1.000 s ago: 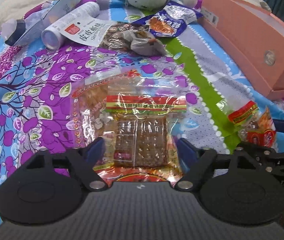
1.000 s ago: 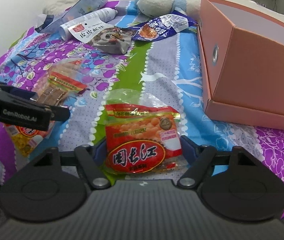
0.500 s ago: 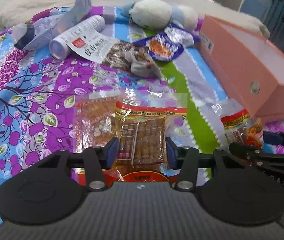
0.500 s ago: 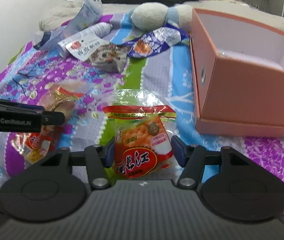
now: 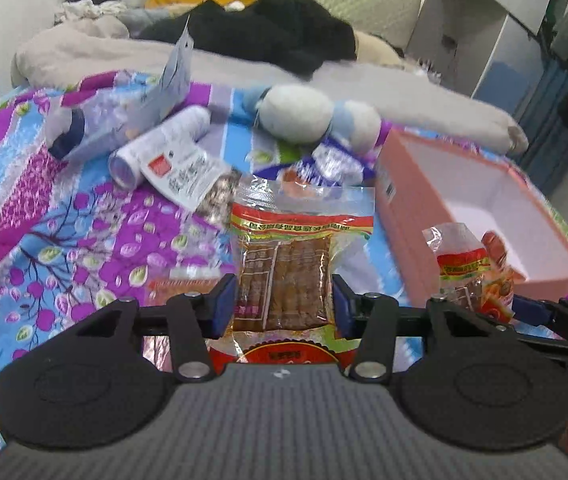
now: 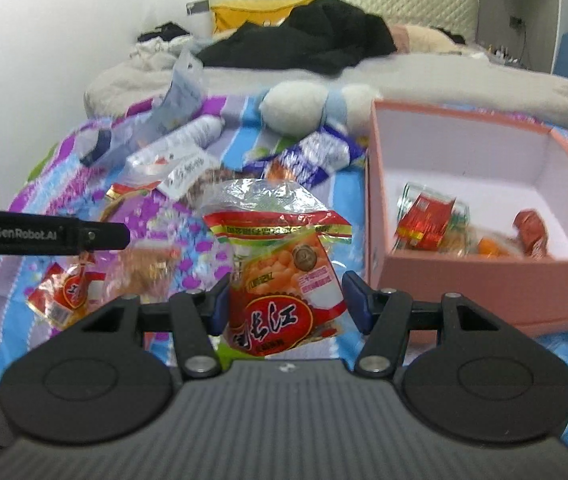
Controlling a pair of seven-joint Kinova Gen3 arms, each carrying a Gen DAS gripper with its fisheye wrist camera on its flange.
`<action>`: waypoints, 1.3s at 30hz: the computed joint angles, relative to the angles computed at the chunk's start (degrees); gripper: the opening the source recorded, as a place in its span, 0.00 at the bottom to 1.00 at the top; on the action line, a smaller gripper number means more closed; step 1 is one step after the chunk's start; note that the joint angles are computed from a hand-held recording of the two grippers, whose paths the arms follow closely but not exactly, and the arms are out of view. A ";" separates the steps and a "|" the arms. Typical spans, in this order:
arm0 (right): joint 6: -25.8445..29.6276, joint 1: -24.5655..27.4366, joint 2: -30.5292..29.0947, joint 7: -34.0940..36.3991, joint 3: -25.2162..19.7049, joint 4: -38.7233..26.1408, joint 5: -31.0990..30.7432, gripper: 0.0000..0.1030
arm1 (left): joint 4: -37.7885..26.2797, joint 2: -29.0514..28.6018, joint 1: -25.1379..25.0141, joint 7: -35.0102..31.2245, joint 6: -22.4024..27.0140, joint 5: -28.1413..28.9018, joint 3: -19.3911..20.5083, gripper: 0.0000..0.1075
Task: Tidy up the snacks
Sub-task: 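Carry both held bags over the pink box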
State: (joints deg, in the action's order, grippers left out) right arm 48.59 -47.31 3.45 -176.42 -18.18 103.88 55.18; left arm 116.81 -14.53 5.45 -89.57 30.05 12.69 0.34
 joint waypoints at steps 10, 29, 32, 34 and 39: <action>1.91 2.25 -4.12 -4.04 -1.76 0.10 3.44 0.58 | -8.38 0.09 -0.17 7.61 2.84 -4.19 4.79 0.51; 3.88 14.52 -11.33 1.96 -3.09 2.64 -2.33 0.58 | -21.31 10.97 8.76 14.02 2.52 -5.50 10.25 0.51; 0.94 17.13 -10.67 5.92 -1.07 2.14 -4.63 0.58 | -25.76 15.54 10.41 15.02 3.08 -7.51 10.85 0.51; -1.30 19.03 -10.16 8.97 0.70 1.61 -7.18 0.58 | -29.18 18.78 11.34 15.32 4.36 -7.74 10.72 0.51; -5.73 23.43 -8.52 18.37 4.43 -0.24 -13.28 0.58 | -40.00 27.33 13.66 15.21 10.96 -7.78 10.06 0.51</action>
